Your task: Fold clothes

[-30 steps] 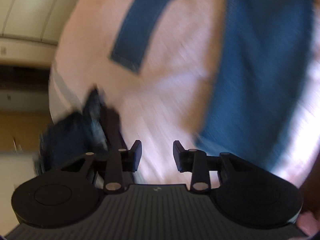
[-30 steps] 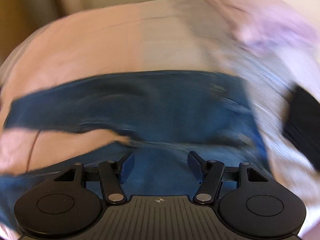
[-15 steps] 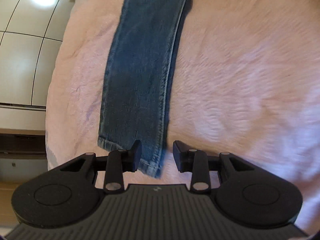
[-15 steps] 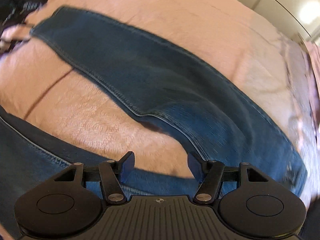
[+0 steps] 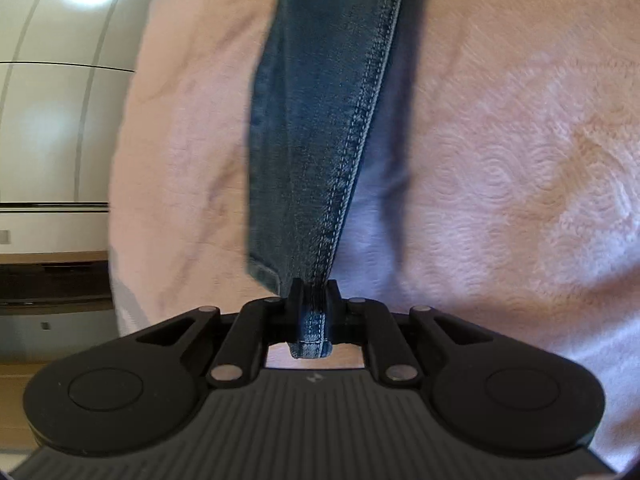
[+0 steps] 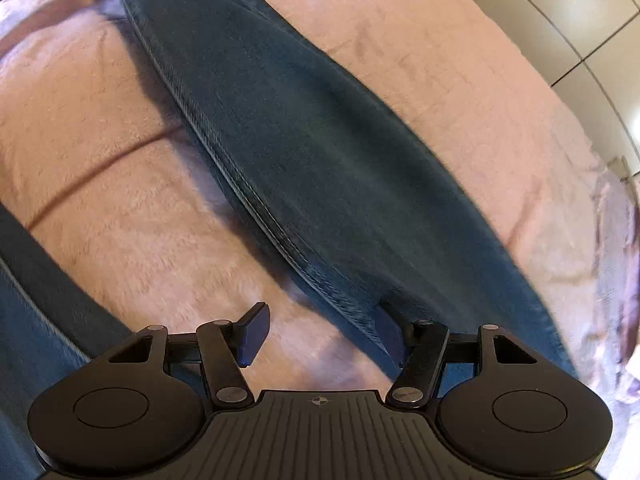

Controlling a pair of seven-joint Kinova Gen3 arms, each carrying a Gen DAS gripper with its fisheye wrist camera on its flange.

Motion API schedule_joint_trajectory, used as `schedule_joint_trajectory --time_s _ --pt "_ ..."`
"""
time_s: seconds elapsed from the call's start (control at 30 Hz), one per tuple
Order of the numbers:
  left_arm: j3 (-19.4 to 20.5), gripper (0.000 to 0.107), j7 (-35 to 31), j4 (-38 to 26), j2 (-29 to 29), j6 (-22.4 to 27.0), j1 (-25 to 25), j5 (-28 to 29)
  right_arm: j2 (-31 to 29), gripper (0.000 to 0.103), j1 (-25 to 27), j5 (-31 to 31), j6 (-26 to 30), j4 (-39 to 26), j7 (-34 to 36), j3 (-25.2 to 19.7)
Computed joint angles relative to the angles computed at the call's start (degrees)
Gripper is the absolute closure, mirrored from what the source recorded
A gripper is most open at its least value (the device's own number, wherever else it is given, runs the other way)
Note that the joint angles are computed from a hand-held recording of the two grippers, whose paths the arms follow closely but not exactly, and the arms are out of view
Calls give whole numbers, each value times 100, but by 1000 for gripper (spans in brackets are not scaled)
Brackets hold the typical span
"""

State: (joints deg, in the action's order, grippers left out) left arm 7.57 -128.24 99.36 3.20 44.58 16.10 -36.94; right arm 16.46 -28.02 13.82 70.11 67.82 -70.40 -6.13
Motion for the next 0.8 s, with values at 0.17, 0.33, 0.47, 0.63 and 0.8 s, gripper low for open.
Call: schedule_joint_trajectory --time_s 0.17,0.33,0.47,0.63,0.8 --pt "0 94 442 66 246 163 238 -489 35 41 76 -144 238 -215 -149 46" --pt "54 79 344 -337 -16 1056 246 75 -212 41 266 -267 815 -462 -469 152" --pt "179 78 611 -901 -125 1859 270 443 -456 41 538 -279 1477 -610 -1180 320" --pt "396 76 852 -1618 -72 2437 483 843 -618 41 1168 -405 2213 -1020 -1872 535" --pt "648 75 1140 -2387 234 2766 1016 1162 -584 41 2247 -936 2639 -1659 -1576 803"
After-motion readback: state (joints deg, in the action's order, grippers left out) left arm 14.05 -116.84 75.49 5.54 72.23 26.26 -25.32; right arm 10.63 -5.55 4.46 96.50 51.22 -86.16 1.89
